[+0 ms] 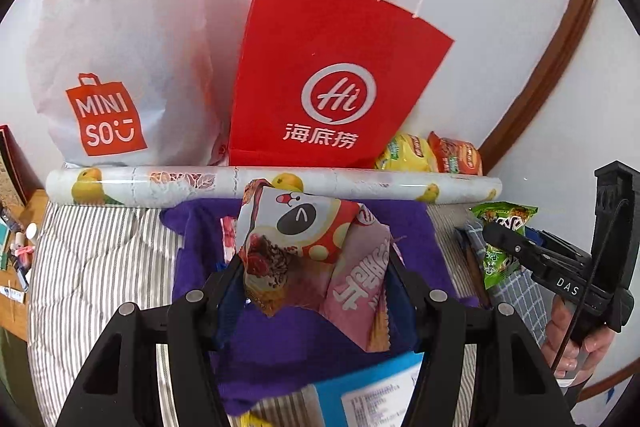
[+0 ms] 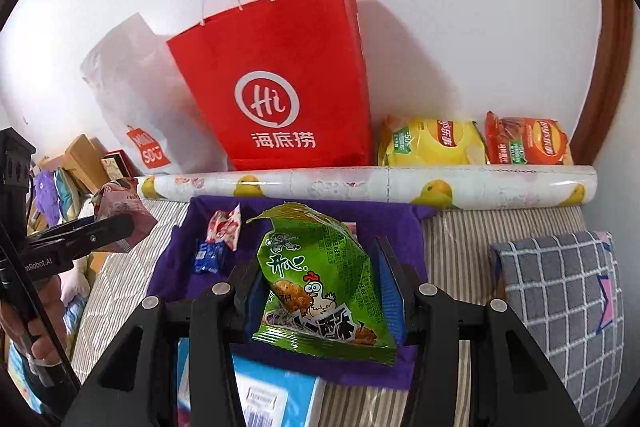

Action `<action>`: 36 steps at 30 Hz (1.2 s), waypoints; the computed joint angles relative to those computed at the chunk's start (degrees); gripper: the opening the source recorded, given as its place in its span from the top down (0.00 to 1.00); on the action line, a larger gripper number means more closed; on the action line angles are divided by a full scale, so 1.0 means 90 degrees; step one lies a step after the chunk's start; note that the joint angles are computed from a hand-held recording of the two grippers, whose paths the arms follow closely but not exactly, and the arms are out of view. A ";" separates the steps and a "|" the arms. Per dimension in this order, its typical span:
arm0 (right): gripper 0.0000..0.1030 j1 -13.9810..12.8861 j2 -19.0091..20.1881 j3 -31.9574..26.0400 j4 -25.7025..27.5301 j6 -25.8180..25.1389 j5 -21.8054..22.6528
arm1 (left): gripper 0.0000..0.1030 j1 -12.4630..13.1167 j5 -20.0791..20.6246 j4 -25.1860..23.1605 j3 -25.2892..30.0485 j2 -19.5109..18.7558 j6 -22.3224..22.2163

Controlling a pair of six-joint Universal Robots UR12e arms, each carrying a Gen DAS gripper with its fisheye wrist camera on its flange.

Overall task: Organize snacks
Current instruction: 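Carry the green and panda-print packets over the purple towel, then lower both packets onto the towel and open both grippers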

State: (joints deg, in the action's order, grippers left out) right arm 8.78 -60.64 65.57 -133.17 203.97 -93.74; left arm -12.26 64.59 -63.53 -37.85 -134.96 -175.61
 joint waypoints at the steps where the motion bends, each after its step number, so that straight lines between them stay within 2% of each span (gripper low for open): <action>1: 0.53 -0.0025 0.0062 -0.0059 0.0040 -0.0002 0.0052 | 0.42 -0.0001 0.0007 -0.0047 0.0098 -0.0069 -0.0028; 9: 0.53 -0.0166 0.0511 -0.0493 0.0844 -0.0052 0.0420 | 0.42 -0.0006 0.0149 -0.0510 0.0786 -0.0552 -0.0082; 16: 0.53 -0.0269 0.0652 -0.0545 0.1343 0.0087 0.0563 | 0.42 0.0012 0.0280 -0.0761 0.0970 -0.0721 -0.0212; 21: 0.53 -0.0316 0.0799 -0.0683 0.1739 0.0154 0.0743 | 0.42 -0.0004 0.0298 -0.0860 0.1021 -0.0774 -0.0101; 29: 0.51 -0.0362 0.0870 -0.0773 0.1983 0.0234 0.0901 | 0.42 -0.0059 0.0400 -0.1234 0.1349 -0.0977 -0.0049; 33: 0.42 -0.0357 0.0846 -0.0805 0.1981 0.0171 0.0915 | 0.42 -0.0102 0.0486 -0.1497 0.1587 -0.1116 0.0002; 36: 0.39 -0.0331 0.0767 -0.0771 0.1825 0.0125 0.0863 | 0.42 -0.0142 0.0559 -0.1749 0.1831 -0.1255 0.0030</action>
